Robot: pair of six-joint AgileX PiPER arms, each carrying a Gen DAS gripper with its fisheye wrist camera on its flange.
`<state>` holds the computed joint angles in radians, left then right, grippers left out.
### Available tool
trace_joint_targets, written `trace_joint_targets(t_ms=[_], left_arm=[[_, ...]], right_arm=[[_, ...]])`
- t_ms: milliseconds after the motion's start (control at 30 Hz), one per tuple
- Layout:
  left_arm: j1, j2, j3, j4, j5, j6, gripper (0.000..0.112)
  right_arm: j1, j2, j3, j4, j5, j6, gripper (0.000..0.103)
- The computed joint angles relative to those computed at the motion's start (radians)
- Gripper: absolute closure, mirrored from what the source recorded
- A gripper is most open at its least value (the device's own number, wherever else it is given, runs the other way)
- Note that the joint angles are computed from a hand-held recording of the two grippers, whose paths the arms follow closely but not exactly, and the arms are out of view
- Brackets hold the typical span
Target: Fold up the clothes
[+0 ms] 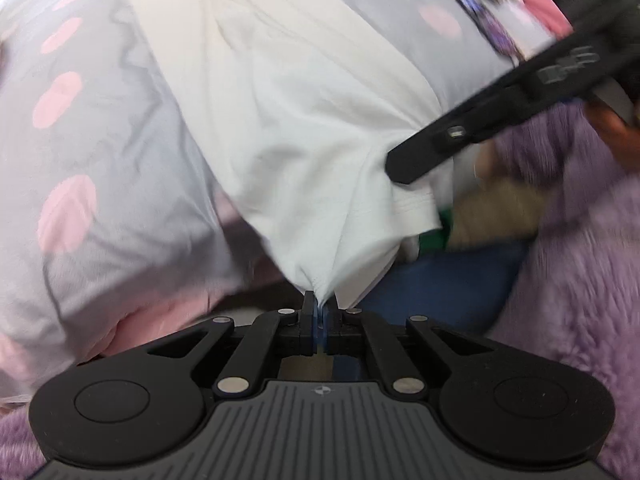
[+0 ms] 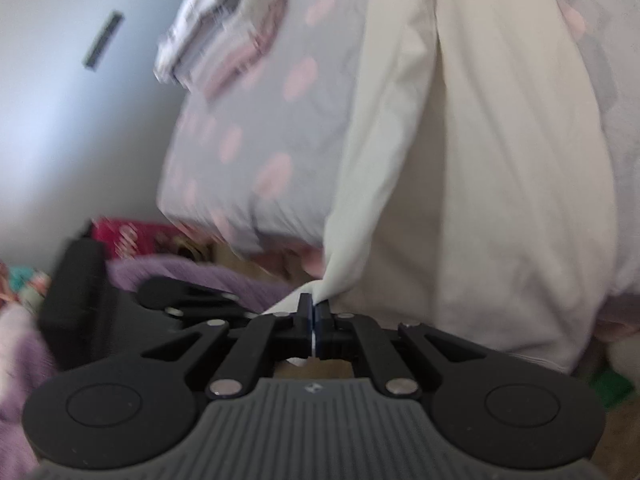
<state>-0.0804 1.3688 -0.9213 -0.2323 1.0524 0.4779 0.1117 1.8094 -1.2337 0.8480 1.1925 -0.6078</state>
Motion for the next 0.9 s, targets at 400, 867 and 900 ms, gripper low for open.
trace_joint_targets(t_ms=[400,867,900], left_arm=[[-0.058,0.174,-0.041,0.045,0.073,-0.066,0.112],[0.198,0.207,-0.195,-0.175,0.039,0.059,0.093],[0.195,0.219,-0.212,-0.170,0.024,0.056,0.092]], right_arm=[[0.144,0.050,0.047,-0.273,-0.167,0.071,0.102],[-0.006,0.018,-0.099,-0.382,-0.113,0.131,0.087],[-0.021,0.022,-0.117,-0.394,-0.121,0.141,0.087]])
